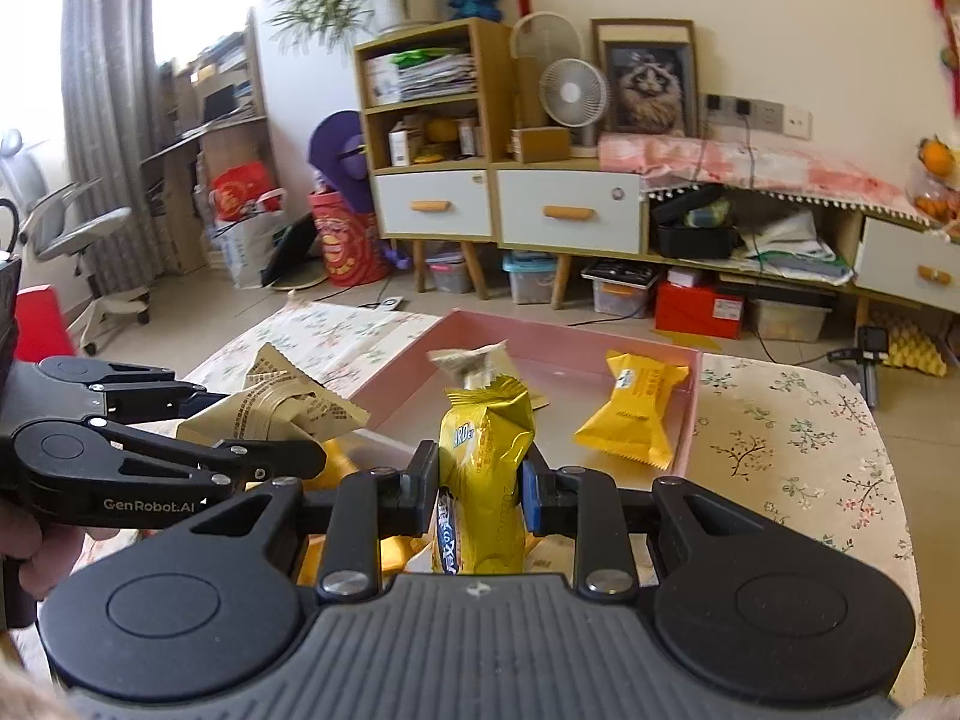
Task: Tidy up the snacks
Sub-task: 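Carry both held packets over the pink box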
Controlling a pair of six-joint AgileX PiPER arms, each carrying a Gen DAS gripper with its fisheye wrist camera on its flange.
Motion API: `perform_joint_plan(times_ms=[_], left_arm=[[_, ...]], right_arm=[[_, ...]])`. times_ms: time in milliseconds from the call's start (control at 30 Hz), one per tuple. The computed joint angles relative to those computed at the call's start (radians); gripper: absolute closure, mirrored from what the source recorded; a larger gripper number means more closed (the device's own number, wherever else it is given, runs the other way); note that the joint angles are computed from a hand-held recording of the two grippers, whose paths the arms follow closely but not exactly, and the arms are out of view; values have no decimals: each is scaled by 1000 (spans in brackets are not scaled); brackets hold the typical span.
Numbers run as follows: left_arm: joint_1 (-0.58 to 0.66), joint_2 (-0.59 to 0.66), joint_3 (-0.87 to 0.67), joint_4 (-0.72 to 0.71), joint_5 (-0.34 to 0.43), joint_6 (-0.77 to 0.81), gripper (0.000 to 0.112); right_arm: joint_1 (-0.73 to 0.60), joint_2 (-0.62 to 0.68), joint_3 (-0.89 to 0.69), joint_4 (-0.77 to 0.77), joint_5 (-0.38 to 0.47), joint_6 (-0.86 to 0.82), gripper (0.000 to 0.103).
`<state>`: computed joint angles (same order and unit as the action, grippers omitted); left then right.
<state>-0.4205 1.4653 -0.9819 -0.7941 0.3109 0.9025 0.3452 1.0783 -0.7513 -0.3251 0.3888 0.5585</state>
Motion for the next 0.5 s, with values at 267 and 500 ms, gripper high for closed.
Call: perform_joint_plan(times_ms=[267,500], left_arm=[[-36,157,-141,176,-41,-210,65],[-73,286,-245,446,-68,-506,65]], right_arm=[[-50,134,-50,-100,-60,145,78],[-36,216,-64,-410,-44,479,78]])
